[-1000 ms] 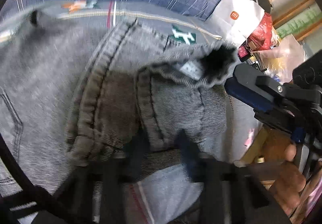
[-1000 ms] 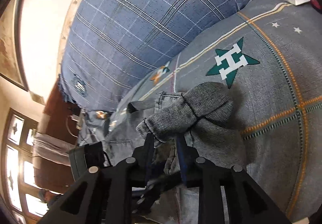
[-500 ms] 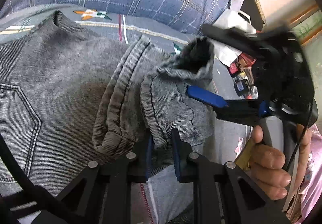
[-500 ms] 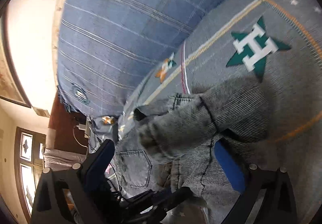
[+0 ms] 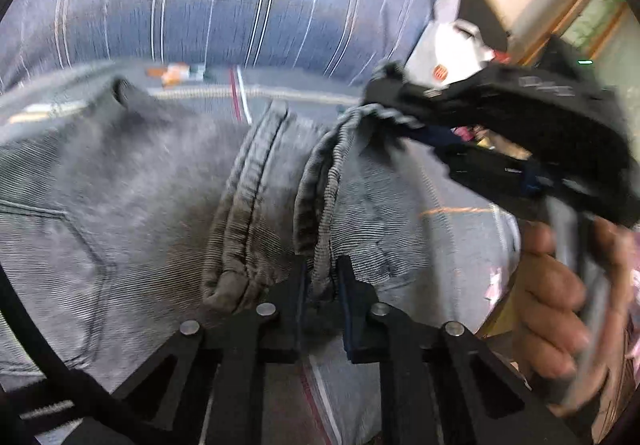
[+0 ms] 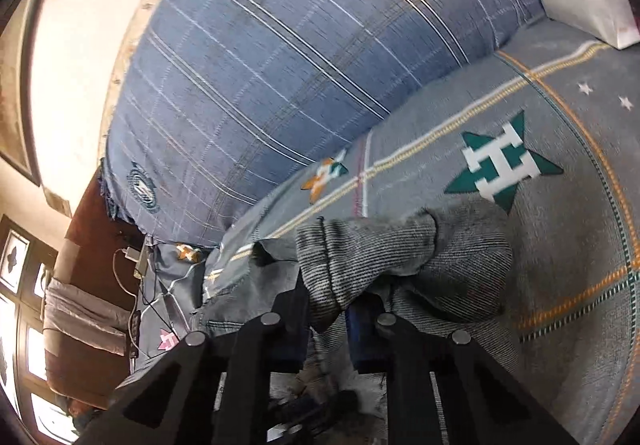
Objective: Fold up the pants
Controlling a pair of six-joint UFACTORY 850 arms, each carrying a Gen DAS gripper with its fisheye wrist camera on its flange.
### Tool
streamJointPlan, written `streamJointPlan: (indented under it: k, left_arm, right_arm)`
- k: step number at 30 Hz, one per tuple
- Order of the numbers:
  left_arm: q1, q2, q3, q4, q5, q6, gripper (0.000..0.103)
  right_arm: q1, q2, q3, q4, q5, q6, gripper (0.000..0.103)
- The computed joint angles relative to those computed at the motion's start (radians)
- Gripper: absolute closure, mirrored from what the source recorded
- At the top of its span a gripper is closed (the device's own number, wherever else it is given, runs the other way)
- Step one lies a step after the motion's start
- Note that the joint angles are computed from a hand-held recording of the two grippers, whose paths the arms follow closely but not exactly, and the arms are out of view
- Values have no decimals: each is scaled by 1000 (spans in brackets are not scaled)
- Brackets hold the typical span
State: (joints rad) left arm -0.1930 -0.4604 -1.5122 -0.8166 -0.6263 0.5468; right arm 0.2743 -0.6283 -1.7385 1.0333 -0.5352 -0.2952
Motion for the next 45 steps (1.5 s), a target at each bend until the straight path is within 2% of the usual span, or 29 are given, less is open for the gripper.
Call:
streamJointPlan:
  k: [2, 4, 8, 11, 13, 14, 16, 19, 21, 22, 23, 25, 27, 29, 31, 33, 34, 35, 38, 39, 41, 43, 45]
  left_arm:
    - [13, 35, 33, -20, 11, 24, 90]
    - [31, 56, 58, -36, 7, 30, 90]
    - [55, 74, 89, -47, 37, 34, 90]
    - [80, -9, 32, -90, -109, 56, 87]
    - [87, -43, 19, -125, -178, 66, 85]
    - [88, -44, 29, -142, -179, 75, 83]
    - [86, -42, 40, -155, -174, 94, 80]
    - [97, -34, 45, -199, -198, 144, 64]
    - [97, -16, 56, -195, -173, 149, 62]
    - [98, -6, 62, -189, -163, 145, 58]
    - [100, -3, 62, -192, -157, 150, 49]
    - [102, 35, 97, -198, -113, 171, 39]
    - [98, 37, 88, -160, -84, 128, 38]
    - [82, 1, 30, -25, -81, -6, 37]
    - [67, -57, -39, 80, -121, -120, 38]
    - [59, -96, -75, 82, -142, -136, 39]
    - [54, -102, -81, 85, -140, -141, 55]
    - [50, -108, -90, 92, -148, -152, 77]
    - [46, -97, -83, 106, -145, -177, 90]
    - [56, -78, -60, 52, -157, -142, 90]
    - [70, -34, -5, -7, -155, -87, 90]
    - [71, -10, 36, -10, -149, -71, 90]
    - [56, -34, 18, 67, -121, -128, 89]
  right_arm:
    - [4, -12, -26, 4, -19, -9, 87]
    - [9, -41, -75, 8, -80, 1, 87]
    - [29, -106, -193, -23, -149, 55, 88]
    - [32, -157, -240, -64, -145, 130, 87]
    - [28, -213, -298, -205, -200, 274, 87]
    - [24, -227, -309, -237, -231, 322, 87]
    - [10, -220, -281, -195, -260, 300, 87]
    - [6, -177, -238, -198, -216, 269, 85]
    - [9, -155, -226, -244, -187, 284, 65]
    - [11, -149, -224, -259, -179, 284, 34]
    - [10, -136, -203, -232, -164, 255, 25]
    - [-5, -100, -139, -66, -144, 121, 25]
    - [-7, -54, -78, 35, -99, 3, 25]
    - [8, -27, -46, 51, -46, -36, 25]
    - [15, -41, -59, 21, -63, -5, 25]
    - [20, -63, -80, -28, -86, 38, 25]
    - [23, -68, -85, -68, -88, 68, 26]
    - [30, -74, -97, -147, -81, 128, 26]
    - [47, -99, -142, -341, -95, 274, 33]
    - [47, -105, -148, -379, -106, 306, 35]
    - [52, -120, -168, -455, -129, 373, 51]
    - [51, -115, -161, -437, -127, 342, 53]
    - [56, -128, -180, -448, -139, 336, 53]
